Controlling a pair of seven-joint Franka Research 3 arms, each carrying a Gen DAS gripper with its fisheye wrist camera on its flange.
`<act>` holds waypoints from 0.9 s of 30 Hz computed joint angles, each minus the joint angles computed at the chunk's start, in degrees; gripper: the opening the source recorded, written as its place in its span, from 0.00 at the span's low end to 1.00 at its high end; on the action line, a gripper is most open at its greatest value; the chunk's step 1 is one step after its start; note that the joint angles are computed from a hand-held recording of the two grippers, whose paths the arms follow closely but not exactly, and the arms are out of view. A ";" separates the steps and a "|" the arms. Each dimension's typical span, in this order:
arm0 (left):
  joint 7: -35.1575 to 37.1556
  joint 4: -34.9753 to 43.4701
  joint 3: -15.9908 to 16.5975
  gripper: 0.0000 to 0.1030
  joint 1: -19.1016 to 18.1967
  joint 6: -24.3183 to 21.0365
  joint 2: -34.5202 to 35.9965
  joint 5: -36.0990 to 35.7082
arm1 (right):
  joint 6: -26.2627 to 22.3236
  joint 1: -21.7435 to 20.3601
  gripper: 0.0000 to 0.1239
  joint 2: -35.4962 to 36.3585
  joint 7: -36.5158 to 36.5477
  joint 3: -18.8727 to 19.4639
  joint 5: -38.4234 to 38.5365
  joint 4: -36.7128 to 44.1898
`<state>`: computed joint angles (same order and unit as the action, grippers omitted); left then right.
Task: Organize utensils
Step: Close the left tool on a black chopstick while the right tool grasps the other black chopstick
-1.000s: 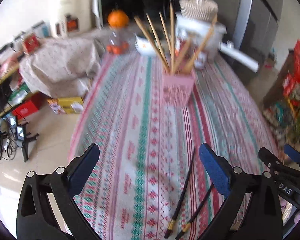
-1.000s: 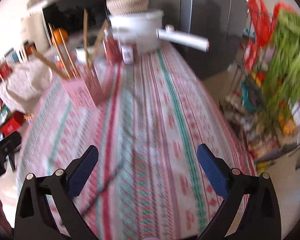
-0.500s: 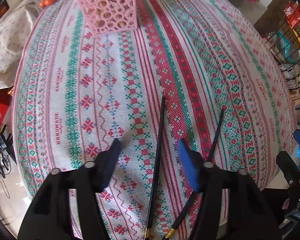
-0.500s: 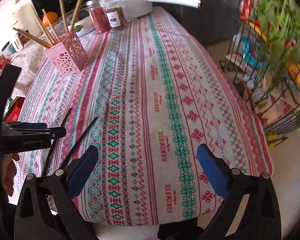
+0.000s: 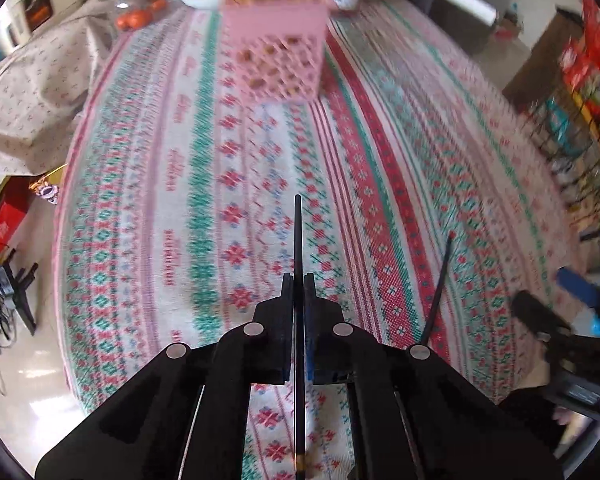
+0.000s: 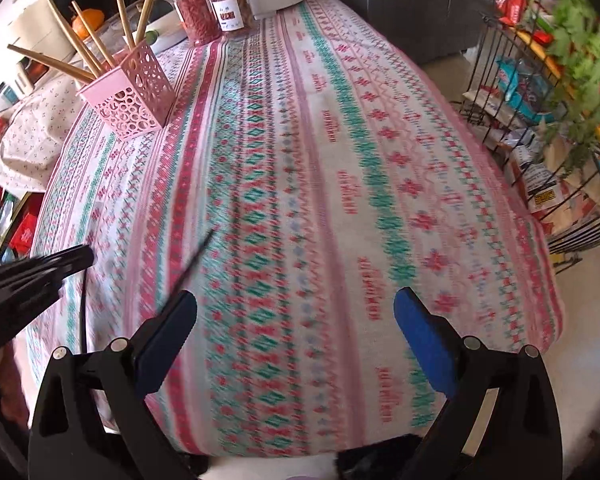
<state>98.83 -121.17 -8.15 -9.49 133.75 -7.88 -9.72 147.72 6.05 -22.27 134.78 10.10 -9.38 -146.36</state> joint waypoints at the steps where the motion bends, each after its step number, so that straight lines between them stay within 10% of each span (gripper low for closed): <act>1: 0.86 -0.95 0.60 0.04 0.21 0.89 -1.51 -1.31 | -0.26 0.20 0.78 1.50 0.72 0.32 0.52 1.43; 5: 3.85 -3.45 2.71 0.04 0.28 2.54 -5.57 -5.50 | -2.52 2.33 0.75 8.70 4.95 0.11 3.52 7.77; 19: 6.51 -4.88 4.92 0.04 -0.15 4.30 -8.55 -8.60 | -12.71 10.50 0.10 17.04 27.86 -0.63 -14.36 17.13; 27: 6.42 -3.36 6.17 0.05 0.52 0.52 -6.70 -11.20 | 5.93 9.44 0.04 10.23 18.93 -3.87 -5.04 5.81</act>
<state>105.25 -124.53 -1.97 -8.97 134.27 -14.58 -20.92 153.65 15.48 -12.05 153.71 6.24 -14.43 -140.55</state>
